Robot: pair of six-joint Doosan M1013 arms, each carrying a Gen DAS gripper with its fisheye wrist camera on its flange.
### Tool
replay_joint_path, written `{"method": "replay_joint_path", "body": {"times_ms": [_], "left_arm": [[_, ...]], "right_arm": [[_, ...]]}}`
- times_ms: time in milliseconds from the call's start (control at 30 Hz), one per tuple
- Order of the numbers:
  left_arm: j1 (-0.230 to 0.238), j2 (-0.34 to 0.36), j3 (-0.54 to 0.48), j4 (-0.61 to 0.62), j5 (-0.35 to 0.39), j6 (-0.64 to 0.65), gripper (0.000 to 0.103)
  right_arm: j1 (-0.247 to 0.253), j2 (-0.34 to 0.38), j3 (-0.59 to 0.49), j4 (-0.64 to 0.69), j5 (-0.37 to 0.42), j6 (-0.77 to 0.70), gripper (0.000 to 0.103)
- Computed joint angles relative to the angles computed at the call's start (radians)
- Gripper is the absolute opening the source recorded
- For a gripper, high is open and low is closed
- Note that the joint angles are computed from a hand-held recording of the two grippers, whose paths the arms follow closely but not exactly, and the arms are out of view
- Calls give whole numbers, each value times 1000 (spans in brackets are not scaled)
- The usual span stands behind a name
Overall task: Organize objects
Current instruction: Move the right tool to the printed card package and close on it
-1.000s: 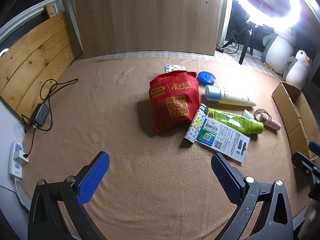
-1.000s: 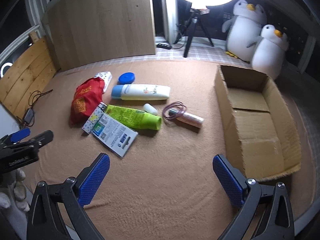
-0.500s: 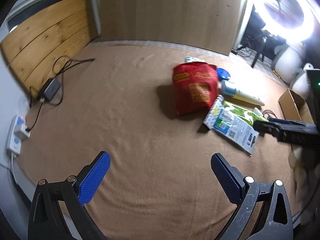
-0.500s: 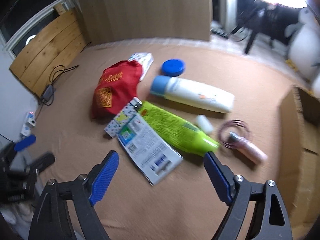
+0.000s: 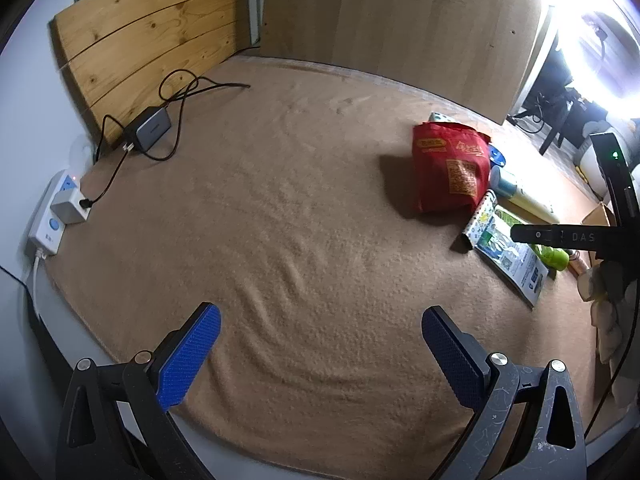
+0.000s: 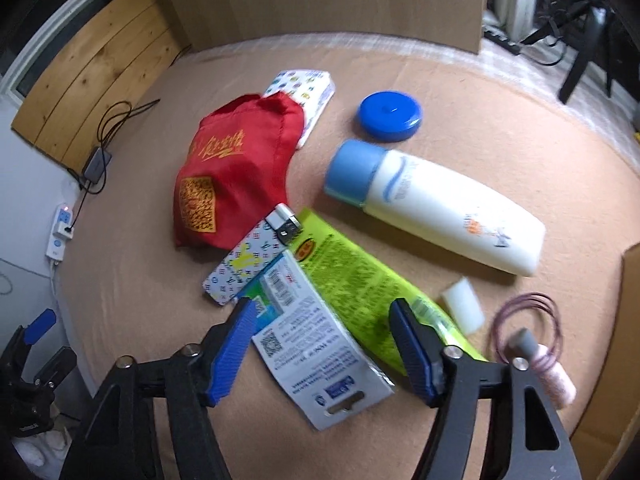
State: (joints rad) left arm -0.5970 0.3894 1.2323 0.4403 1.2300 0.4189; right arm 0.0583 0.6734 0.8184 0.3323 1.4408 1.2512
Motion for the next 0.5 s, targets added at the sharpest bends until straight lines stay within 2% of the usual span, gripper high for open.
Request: {"method": "replay_joint_path", "body": {"times_ms": [500], "left_arm": [[5, -4, 12, -15, -13, 2, 102]], "right_arm": [[23, 3, 5, -8, 84, -48, 61]]}}
